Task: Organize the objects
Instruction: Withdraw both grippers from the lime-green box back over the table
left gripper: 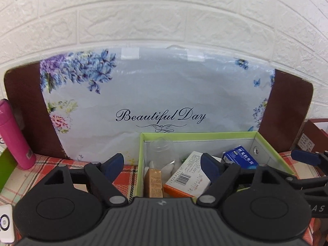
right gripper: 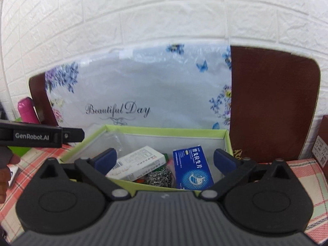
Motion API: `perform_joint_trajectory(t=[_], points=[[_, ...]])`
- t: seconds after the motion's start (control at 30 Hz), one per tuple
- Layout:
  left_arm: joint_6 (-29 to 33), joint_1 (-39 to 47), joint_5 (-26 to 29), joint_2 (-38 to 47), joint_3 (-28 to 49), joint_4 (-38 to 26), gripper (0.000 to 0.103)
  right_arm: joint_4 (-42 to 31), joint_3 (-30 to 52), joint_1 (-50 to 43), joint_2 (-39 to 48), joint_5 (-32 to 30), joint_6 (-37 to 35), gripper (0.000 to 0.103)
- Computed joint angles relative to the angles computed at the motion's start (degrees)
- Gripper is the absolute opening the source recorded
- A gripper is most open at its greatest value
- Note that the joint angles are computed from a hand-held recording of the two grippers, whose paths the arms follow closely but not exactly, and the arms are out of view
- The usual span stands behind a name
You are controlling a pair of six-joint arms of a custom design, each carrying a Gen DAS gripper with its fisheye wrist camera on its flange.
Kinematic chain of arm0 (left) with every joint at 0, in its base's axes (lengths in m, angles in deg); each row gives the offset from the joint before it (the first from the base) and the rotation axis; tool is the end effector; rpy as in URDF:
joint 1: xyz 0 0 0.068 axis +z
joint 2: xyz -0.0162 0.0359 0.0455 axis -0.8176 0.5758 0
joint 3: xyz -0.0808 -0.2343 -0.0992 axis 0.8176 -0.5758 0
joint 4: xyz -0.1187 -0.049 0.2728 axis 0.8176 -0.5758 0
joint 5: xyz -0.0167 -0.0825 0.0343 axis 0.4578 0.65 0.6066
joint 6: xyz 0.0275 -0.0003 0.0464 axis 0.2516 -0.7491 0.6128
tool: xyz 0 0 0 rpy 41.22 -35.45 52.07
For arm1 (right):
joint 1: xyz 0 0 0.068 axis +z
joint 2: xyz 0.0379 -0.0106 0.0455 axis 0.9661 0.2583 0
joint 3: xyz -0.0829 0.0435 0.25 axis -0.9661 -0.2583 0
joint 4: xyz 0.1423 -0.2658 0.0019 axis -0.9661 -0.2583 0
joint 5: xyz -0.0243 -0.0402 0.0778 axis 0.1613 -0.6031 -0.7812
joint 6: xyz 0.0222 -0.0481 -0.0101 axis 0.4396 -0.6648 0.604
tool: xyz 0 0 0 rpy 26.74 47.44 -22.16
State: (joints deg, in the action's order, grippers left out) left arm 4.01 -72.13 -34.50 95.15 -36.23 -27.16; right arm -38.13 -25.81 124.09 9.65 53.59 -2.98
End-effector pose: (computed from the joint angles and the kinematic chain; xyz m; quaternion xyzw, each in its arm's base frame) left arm 0.2975 -0.0958 0.2038 0.1604 0.8557 -0.1073 0.4802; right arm 0.2285 0.2293 0.1435 0.0201 0.8500 0.0533 0.5238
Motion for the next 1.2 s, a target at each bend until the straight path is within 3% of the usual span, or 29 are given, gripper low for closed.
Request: perform_joint_trajectory(t=[0.2, 0.4, 0.53, 0.67, 0.93, 1.2], points=[[-1.8, -2.8, -2.9, -11.0, -3.3, -9.7, 0.085, -5.7, -3.5, 6.0, -7.7, 6.6, 3.4, 0.103], [-2.6, -5.5, -4.4, -24.1, -9.8, -14.4, 0.085, -15.9, -5.7, 15.9, -14.1, 16.9, 10.6, 0.103], [-3.1, -7.2, -5.0, -32.2, -13.5, -18.1, 0.085, -26.7, -5.0, 22.9, -15.3, 22.8, 18.6, 0.103], [-4.3, -9.0, -5.5, -38.7, -16.7, -22.3, 0.085, -40.3, -3.0, 29.0, -13.5, 26.8, 31.7, 0.103], [-6.4, -13.4, -9.1, -51.0, -23.2, -29.5, 0.085, -60.0, -0.6, 38.7, -6.0, 26.9, 60.5, 0.103], [-10.0, -17.8, -10.9, -61.1, -28.7, -36.6, 0.085, -66.3, 1.0, 44.0, 3.1, 22.7, 75.3, 0.103]])
